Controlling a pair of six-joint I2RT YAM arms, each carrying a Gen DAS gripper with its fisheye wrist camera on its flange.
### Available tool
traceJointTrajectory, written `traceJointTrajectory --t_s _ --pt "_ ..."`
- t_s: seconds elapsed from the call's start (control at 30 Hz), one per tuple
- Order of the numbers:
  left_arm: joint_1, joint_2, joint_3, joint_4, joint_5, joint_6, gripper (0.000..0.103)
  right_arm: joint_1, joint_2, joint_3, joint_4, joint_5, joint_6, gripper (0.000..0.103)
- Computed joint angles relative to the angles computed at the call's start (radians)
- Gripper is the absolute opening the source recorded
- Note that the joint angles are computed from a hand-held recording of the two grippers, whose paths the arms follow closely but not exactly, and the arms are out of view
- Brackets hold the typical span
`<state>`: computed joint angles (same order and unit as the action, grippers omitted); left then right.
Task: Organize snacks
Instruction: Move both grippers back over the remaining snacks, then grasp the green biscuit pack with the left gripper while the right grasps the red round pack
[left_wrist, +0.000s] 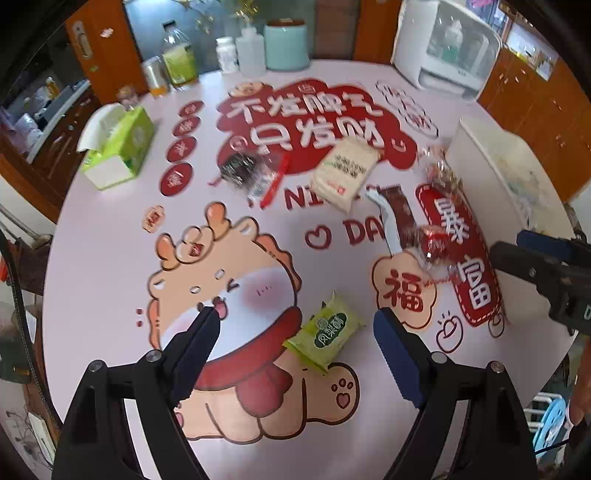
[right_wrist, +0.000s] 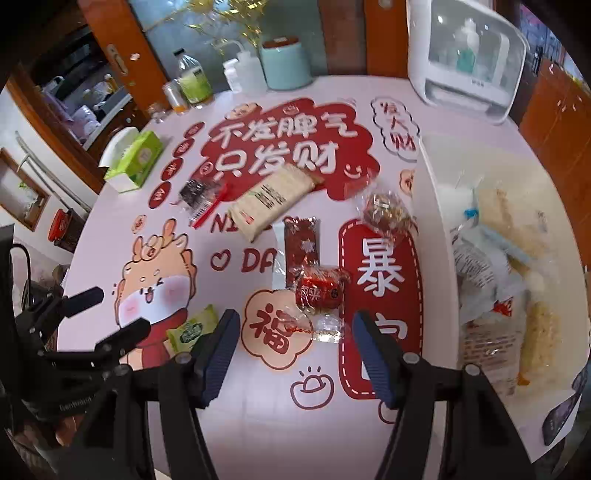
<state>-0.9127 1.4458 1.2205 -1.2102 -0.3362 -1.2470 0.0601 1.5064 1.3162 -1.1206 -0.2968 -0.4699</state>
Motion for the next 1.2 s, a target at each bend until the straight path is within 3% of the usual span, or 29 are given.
traceJointTrajectory --t_s 0.37,0.73,0.97,1.1,1.2 --pt "0.076 0.072 -0.11 0.19 0.143 0.139 0.084 0.029 0.118 -0.01 0.084 0.069 0.086 0.064" --pt "0.127 0.072 -0.194 0.273 0.24 0.219 0.084 0.049 0.233 0.012 0.106 0.067 0.145 0.064" --pt "0.096 0.138 -0.171 0.281 0.226 0.253 0.084 0.076 0.275 0.01 0.126 0.092 0.169 0.064" --pt "0.098 0.182 -0.159 0.293 0.243 0.264 0.064 0.087 0.291 0.002 0.137 0.109 0.178 0.062" --pt "0.095 0.19 -0.166 0.311 0.239 0.259 0.062 0.094 0.296 -0.008 0.148 0.115 0.177 0.055"
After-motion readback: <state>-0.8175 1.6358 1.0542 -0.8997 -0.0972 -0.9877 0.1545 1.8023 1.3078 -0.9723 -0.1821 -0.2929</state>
